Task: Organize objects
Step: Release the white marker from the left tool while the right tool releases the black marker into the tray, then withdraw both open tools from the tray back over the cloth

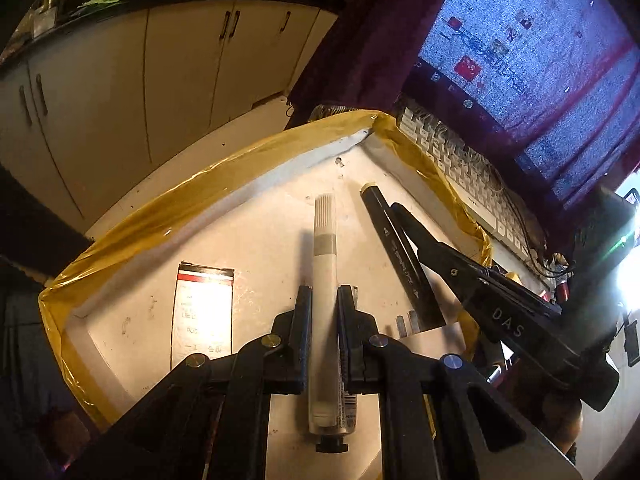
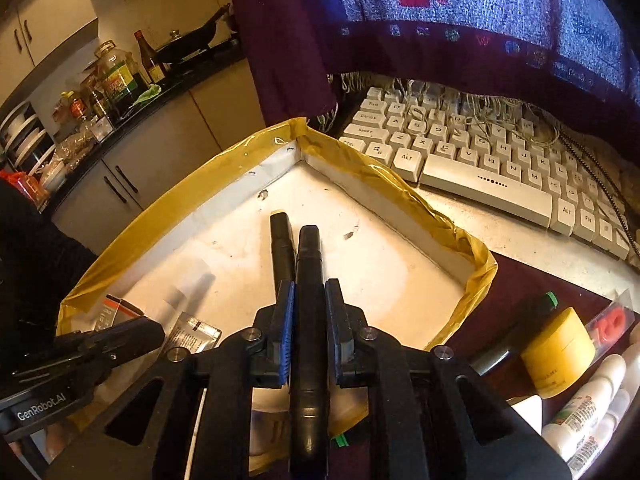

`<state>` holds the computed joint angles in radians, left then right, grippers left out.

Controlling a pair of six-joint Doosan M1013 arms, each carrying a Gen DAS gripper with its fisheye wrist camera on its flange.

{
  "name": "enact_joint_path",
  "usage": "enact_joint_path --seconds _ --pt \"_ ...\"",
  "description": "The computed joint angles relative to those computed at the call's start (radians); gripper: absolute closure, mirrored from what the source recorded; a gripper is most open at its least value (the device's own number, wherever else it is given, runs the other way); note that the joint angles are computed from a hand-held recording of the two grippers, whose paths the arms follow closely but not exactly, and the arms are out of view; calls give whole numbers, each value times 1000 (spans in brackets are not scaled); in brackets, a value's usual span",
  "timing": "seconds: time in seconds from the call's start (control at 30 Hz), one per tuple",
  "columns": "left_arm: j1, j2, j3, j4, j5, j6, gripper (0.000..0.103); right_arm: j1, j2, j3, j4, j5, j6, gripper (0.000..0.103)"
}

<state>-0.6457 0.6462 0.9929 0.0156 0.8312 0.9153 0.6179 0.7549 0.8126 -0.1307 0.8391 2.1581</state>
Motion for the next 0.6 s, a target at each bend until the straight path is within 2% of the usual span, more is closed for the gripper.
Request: enact_joint_path --seconds 0.2,0.23,0.27,0.3,0.37,0.4,0.5,0.53,0.6 --pt "6 -1 2 -41 3 42 91 -6 -20 36 15 -55 28 90" --pt "6 -1 3 -50 -4 55 86 -7 -25 42 17 -63 33 90" --pt "6 -6 12 -54 -21 65 76 -7 -32 49 11 -71 44 90" --pt "3 -15 26 -43 -47 63 69 -6 -41 57 6 -76 53 89" --pt "-5 -40 68 5 -122 38 38 -5 -70 92 4 -107 67 84" --pt "-8 -48 82 31 -147 22 33 -4 -86 117 3 -137 72 80" --pt "-20 -78 134 94 -235 -17 31 6 -151 223 -39 -239 99 63" --pt "-20 -85 149 80 -264 -2 32 11 -172 258 -63 -264 114 61" --pt "-23 -112 202 37 -367 56 32 17 -208 321 -102 -293 143 61"
